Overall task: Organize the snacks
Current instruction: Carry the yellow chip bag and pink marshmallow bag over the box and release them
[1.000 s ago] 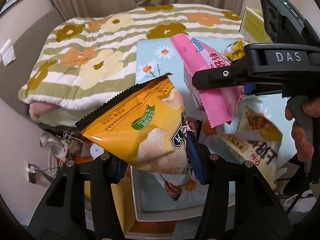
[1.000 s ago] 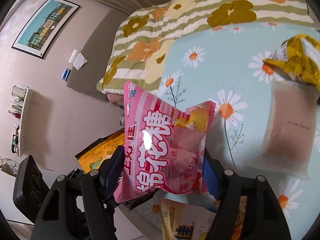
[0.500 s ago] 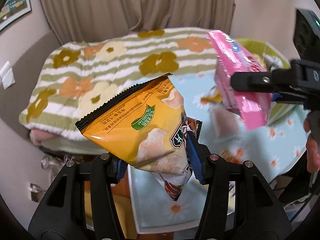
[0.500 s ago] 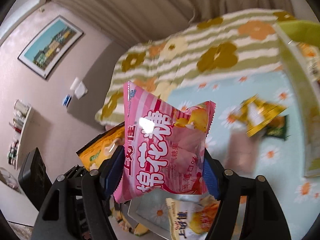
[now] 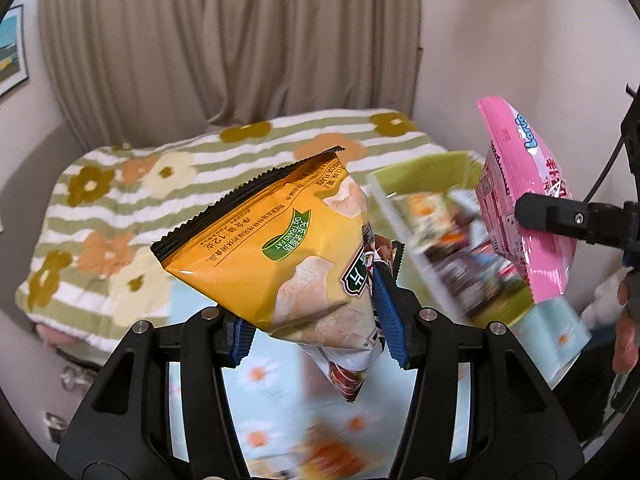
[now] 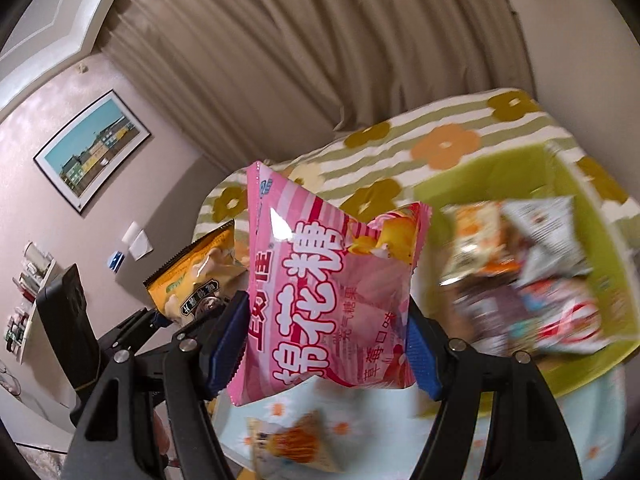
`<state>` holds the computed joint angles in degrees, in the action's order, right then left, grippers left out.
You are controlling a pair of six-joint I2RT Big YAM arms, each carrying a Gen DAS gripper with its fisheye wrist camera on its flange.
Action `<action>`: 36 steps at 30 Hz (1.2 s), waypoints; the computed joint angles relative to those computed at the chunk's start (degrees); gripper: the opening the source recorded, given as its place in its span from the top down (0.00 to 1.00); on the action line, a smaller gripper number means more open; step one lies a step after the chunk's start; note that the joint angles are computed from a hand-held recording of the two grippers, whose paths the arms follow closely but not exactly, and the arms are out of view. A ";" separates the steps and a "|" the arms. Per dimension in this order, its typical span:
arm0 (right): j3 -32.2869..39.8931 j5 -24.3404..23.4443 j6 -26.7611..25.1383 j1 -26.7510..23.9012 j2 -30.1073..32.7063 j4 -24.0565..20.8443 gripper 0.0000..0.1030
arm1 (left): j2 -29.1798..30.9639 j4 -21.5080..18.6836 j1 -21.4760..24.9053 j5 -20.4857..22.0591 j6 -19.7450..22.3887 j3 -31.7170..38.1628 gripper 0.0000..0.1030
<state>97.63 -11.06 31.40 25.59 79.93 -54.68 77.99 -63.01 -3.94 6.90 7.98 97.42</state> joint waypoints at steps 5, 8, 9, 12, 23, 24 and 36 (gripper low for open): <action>0.73 -5.02 -5.13 -8.22 -0.70 -3.82 0.35 | 5.74 -1.83 -8.88 -2.51 -7.37 5.57 0.52; 1.00 -7.41 -8.36 -12.06 -0.20 -6.41 0.35 | 9.89 -3.92 -12.75 -2.85 -11.43 8.58 0.52; 0.95 -8.00 -9.48 -13.09 0.07 -7.22 0.35 | 10.66 -4.27 -13.55 -2.86 -12.37 8.97 0.52; 0.42 -9.49 -11.00 -15.03 0.51 -8.49 0.35 | 13.41 -6.66 -15.95 -2.72 -14.66 10.60 0.52; -3.58 -9.51 -9.56 -18.80 -0.82 -8.33 0.35 | 17.88 -11.09 -17.84 -0.14 -10.76 13.32 0.00; -3.73 -9.53 -9.57 -18.84 -0.82 -8.51 0.35 | 17.16 -10.14 -17.65 -0.38 -10.48 12.44 0.00; -3.21 -1.43 -15.29 -15.13 0.88 -12.63 0.28 | 13.08 -9.24 -15.90 -4.11 -7.19 8.84 0.00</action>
